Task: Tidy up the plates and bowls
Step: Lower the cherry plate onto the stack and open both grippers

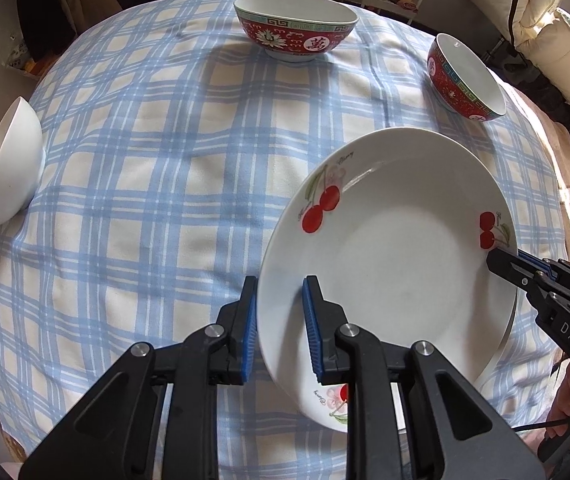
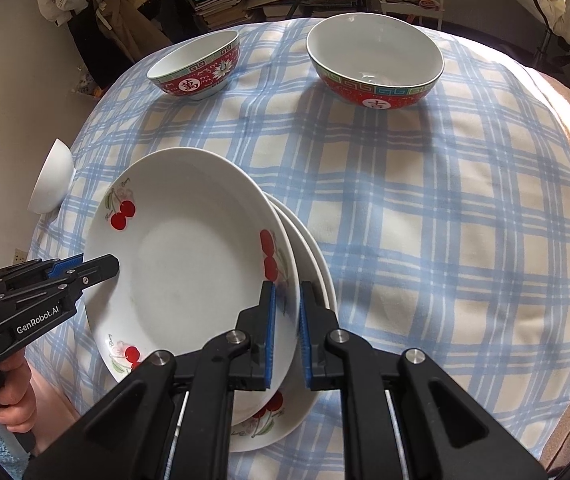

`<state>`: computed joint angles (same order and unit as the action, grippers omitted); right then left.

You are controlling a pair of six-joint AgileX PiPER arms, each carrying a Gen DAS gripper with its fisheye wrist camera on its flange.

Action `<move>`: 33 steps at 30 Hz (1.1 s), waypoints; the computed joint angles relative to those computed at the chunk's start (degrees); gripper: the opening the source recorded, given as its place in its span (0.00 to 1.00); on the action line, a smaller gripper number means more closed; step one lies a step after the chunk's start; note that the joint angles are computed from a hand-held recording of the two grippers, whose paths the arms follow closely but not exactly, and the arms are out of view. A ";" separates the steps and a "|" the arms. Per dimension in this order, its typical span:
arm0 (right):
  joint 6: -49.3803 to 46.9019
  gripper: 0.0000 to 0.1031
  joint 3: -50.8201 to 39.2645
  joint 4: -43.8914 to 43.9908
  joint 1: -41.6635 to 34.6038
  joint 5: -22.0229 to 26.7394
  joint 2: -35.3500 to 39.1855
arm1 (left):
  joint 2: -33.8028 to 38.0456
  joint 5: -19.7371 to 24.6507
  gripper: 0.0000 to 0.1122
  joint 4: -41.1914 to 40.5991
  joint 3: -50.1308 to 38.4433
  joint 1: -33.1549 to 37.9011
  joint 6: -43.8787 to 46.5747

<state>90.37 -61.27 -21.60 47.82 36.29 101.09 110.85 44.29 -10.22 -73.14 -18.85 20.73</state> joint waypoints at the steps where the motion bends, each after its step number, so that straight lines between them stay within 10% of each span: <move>1: 0.32 0.13 -0.21 -0.25 0.24 0.67 -0.07 | 0.34 0.60 0.20 -0.64 -0.12 0.12 0.21; 33: 0.58 0.15 -0.73 0.55 0.46 3.37 -0.83 | -6.73 -1.24 0.21 4.72 4.66 2.35 3.23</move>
<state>90.94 -62.00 -21.06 48.28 39.66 100.26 104.12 43.05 -5.49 -68.49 -16.50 23.96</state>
